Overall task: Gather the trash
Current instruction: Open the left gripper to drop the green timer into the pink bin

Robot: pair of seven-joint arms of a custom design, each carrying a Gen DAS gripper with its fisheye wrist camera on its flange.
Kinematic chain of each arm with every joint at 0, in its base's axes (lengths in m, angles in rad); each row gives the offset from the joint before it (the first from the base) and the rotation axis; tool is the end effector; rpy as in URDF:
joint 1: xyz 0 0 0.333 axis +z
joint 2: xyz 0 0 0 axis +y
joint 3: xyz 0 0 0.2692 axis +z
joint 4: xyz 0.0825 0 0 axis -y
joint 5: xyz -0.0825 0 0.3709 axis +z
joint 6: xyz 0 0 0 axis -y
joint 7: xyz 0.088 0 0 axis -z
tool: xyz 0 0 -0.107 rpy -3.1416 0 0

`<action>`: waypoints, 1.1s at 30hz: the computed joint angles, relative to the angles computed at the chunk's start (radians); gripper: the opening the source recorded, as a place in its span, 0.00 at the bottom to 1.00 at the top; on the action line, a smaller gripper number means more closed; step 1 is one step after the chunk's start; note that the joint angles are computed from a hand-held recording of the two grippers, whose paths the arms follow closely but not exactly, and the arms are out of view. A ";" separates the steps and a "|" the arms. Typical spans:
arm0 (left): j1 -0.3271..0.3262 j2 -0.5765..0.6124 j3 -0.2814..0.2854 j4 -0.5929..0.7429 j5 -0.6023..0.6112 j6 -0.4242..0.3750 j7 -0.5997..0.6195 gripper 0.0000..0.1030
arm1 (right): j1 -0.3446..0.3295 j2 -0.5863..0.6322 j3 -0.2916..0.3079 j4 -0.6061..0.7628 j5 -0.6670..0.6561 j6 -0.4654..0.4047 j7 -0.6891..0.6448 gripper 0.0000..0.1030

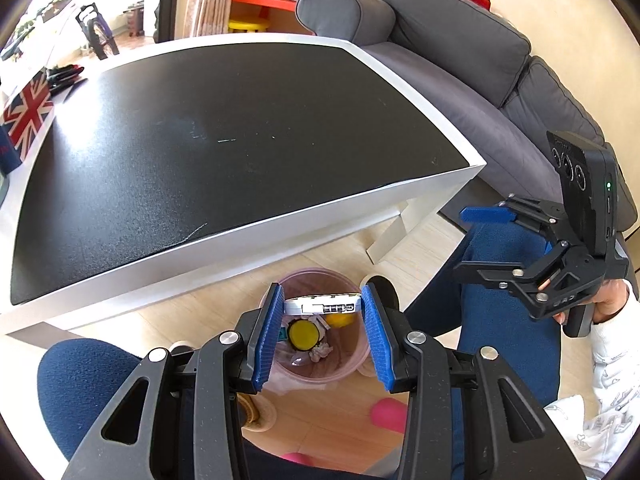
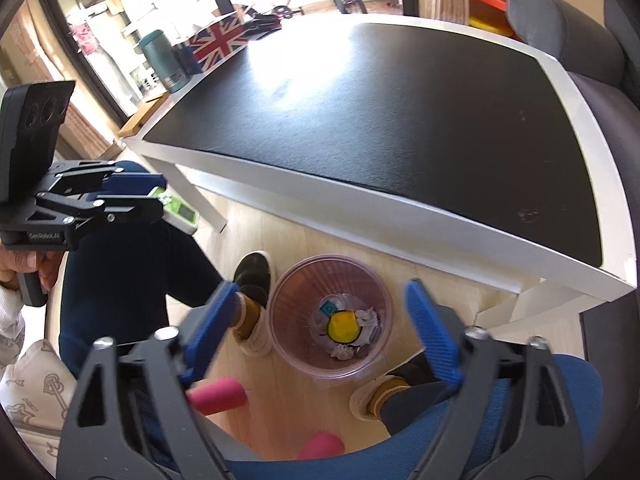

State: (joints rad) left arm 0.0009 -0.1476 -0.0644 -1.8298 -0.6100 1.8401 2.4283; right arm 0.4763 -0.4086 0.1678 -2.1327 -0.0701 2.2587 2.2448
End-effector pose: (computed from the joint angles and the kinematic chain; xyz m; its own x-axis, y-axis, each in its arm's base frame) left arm 0.5211 -0.0808 0.5740 -0.7407 -0.6090 0.2837 -0.6567 0.5672 -0.4971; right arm 0.3784 0.2948 0.5876 0.0570 -0.9769 -0.2061 -0.8788 0.0488 -0.4746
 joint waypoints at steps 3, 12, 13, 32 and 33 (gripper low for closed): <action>-0.001 -0.001 0.000 -0.004 0.003 -0.004 0.002 0.38 | -0.007 -0.013 0.001 -0.009 -0.003 0.002 0.024 0.93; -0.005 0.007 -0.005 -0.010 0.015 -0.015 0.002 0.38 | -0.018 -0.038 0.006 -0.030 -0.026 0.006 0.069 0.93; -0.006 0.009 -0.006 -0.011 0.016 -0.017 0.002 0.38 | -0.017 -0.041 0.005 -0.032 -0.026 0.007 0.071 0.93; -0.030 -0.006 -0.023 -0.040 0.024 0.020 0.022 0.89 | -0.024 -0.093 -0.005 -0.075 -0.025 0.022 0.085 0.93; -0.031 -0.005 -0.022 -0.039 0.025 0.025 0.017 0.89 | -0.024 -0.095 -0.004 -0.077 -0.027 0.021 0.086 0.94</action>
State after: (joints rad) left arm -0.0297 -0.1528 -0.0867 -1.8689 -0.5849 1.8655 2.4456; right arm 0.4518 -0.5039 0.1633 -2.2098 -0.0966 2.2793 2.3311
